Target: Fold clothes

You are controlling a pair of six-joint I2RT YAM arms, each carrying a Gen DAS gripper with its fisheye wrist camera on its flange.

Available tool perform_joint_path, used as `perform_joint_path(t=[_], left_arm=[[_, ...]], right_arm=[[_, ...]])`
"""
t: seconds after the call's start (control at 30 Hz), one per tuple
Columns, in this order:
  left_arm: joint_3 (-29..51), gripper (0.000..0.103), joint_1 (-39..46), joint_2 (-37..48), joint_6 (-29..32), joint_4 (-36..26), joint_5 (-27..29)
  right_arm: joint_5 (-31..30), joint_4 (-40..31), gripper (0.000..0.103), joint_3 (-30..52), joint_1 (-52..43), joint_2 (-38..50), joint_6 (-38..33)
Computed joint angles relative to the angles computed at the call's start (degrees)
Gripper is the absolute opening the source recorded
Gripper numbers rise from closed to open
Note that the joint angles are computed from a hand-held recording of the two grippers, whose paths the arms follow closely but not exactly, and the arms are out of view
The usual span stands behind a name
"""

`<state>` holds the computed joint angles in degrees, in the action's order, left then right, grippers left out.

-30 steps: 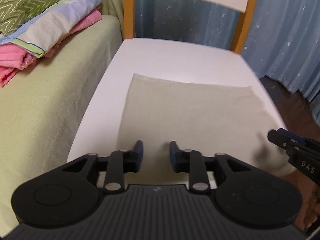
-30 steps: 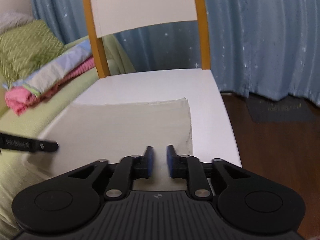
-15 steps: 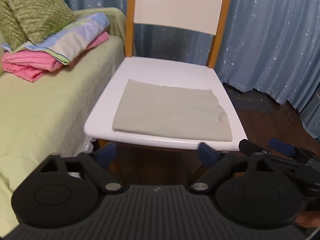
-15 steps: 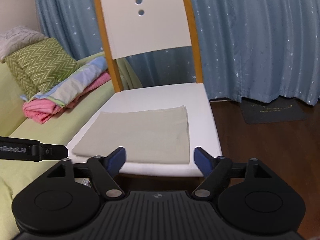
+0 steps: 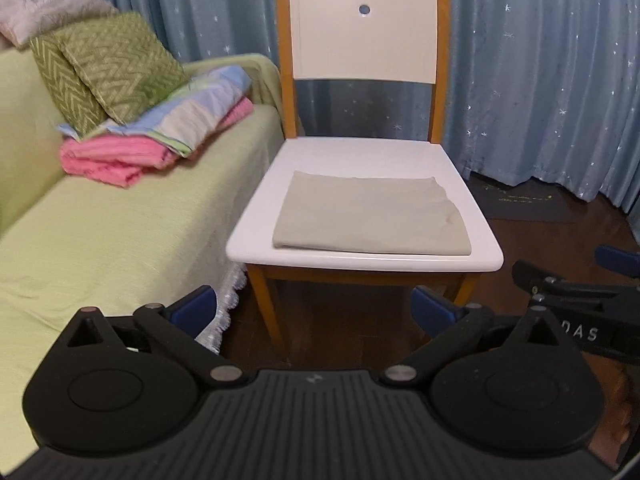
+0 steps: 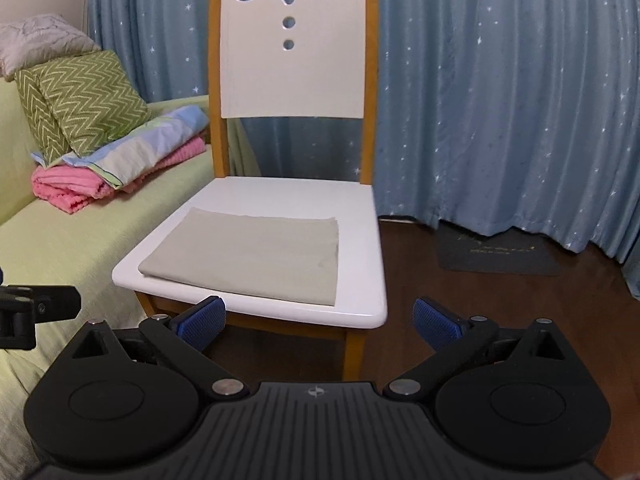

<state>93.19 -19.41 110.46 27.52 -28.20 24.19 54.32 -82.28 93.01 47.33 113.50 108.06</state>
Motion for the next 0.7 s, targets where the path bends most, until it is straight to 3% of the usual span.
perform_joint_path(t=[0.13,0.3,0.7], left_arm=[[-6.24,0.102,0.33,-4.87,0.66,4.13,-0.84],[-10.34,0.102,0.94,-8.92,1.07,5.56,-1.23],[-10.59,0.102,1.30,-9.93,1.92,0.60,-1.08]], right_arm=[[0.57,-3.57,0.103,1.08,1.96,1.06,5.11],[0.51,-1.67,0.103,-1.46,4.18,-1.80,7.02],[-1.37,-2.15,0.103,-3.92,6.51,-3.56,8.96]])
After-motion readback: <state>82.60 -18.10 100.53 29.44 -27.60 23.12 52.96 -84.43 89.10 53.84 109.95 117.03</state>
